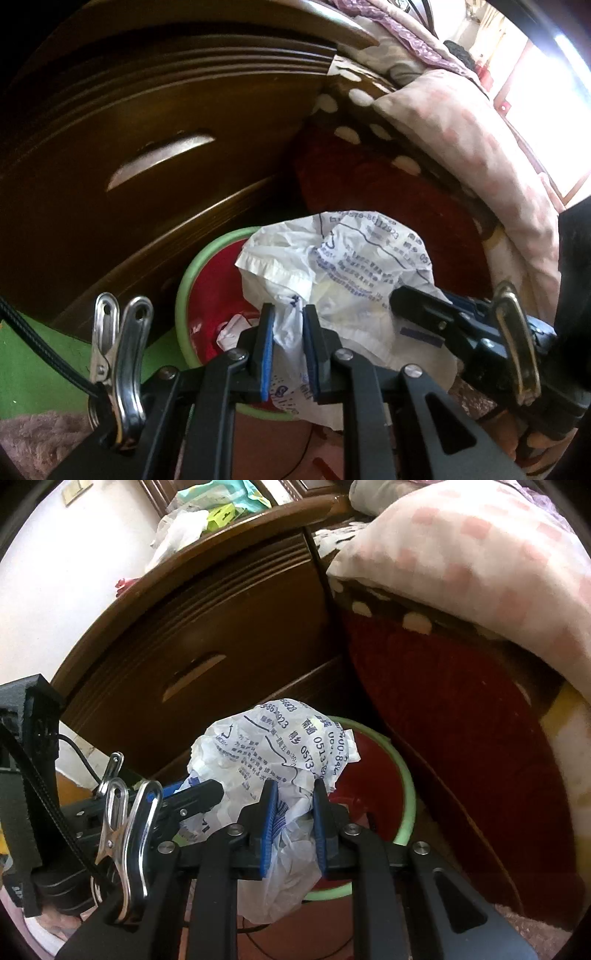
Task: Collect trash
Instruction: 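Carry the white bag down over the red trash bin with the right gripper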
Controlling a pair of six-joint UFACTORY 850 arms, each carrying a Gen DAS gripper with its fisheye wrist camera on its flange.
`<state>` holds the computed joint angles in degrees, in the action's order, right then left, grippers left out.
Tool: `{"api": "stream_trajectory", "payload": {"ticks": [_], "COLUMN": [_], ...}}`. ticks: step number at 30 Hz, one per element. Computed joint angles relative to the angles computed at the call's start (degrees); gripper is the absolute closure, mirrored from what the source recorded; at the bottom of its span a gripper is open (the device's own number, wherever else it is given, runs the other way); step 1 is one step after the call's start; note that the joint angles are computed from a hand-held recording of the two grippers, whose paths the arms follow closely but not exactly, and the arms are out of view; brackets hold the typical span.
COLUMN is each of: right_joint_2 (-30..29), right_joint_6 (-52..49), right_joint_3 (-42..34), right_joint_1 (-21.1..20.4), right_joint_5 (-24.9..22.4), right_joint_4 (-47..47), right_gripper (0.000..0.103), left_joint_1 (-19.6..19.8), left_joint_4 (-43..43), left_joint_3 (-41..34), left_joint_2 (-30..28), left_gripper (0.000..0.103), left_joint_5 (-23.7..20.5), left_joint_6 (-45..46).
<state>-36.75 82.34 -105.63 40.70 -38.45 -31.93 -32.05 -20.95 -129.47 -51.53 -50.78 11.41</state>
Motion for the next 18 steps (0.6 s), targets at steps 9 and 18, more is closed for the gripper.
{"api": "stream_trajectory", "payload": {"ticks": [9, 18], "right_joint_2": [-2.22, -3.83], "right_joint_6": [-0.95, -0.89], "right_joint_3": [-2.39, -3.9], "right_joint_1": [-0.74, -0.96], "right_joint_5": [-2.49, -3.51], "right_joint_4": [2.56, 2.87], "right_gripper": [0.077, 0.069], "left_joint_1": [-0.38, -0.93], "left_joint_4": [2.62, 4.99], "left_joint_3": [-3.53, -4.57], "left_joint_2": [-2.75, -3.65], "left_gripper": [0.088, 0.078], "left_joint_5": [-1.79, -2.15], "left_joint_6": [-2.25, -3.81]}}
